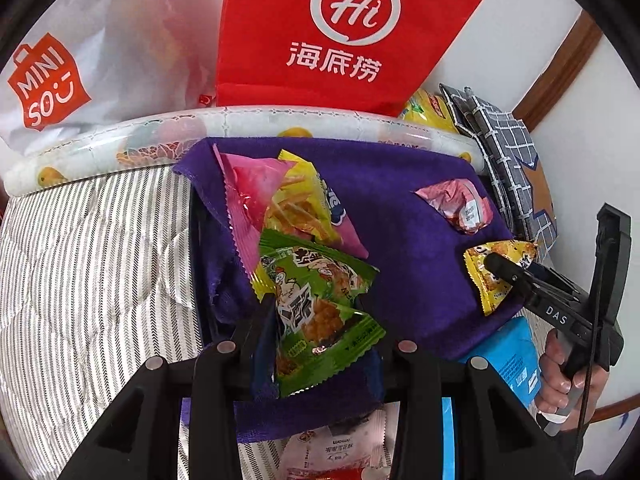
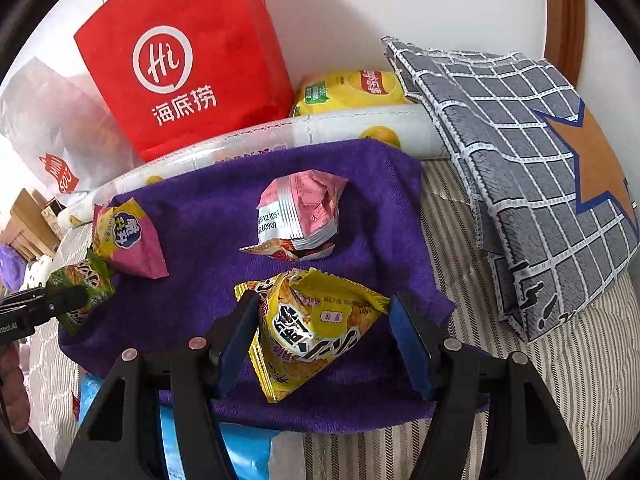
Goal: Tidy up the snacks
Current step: 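Lower both bags onto the purple towel and open both tools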
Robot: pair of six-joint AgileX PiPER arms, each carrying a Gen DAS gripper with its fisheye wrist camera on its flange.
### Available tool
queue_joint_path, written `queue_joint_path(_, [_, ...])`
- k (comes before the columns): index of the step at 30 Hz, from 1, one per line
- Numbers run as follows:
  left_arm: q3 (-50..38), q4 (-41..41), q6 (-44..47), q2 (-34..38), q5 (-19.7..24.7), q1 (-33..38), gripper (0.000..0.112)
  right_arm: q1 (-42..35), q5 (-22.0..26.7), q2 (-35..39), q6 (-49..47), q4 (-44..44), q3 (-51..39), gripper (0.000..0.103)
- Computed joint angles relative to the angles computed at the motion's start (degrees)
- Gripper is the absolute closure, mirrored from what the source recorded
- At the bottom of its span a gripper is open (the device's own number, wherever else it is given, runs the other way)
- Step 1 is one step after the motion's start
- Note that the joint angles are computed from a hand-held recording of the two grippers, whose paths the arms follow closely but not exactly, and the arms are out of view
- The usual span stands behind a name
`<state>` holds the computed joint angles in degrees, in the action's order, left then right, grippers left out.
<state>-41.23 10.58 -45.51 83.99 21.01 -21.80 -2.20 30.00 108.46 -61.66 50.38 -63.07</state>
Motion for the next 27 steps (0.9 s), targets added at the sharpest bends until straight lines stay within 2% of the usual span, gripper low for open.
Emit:
queue_joint_path(5, [-0.4,3.2,-2.8,1.3,0.2,-1.5,0.076,1.4,-1.7,-0.1,2.6,-4.0,0.2,0.036])
queue_joint_path(14, [0.1,-0.5,0.9,2.0,1.0,-0.7,0.072,0.9,-0.4,-2.4,4.0,-5.9,0.8,0.032])
queue_joint_path(17, [0.4,-2.0,2.0,1.9,1.8,-0.4,0.06,0.2,0.4,-4.1,3.3,-5.1,1.8,0.031])
queue_joint_path(22, [0.4,0.5,-1.3,0.7,4.6,-2.9,0.042,-1.5,1.4,-9.0,1.3,-3.1,5.2,0.028])
queue_joint_path(27, [1.6,6.0,-9.4,-3.5,8.1,-7.0,0.041,-3.5,2.3,-14.9,-2.9,-0.1,9.8,0.028])
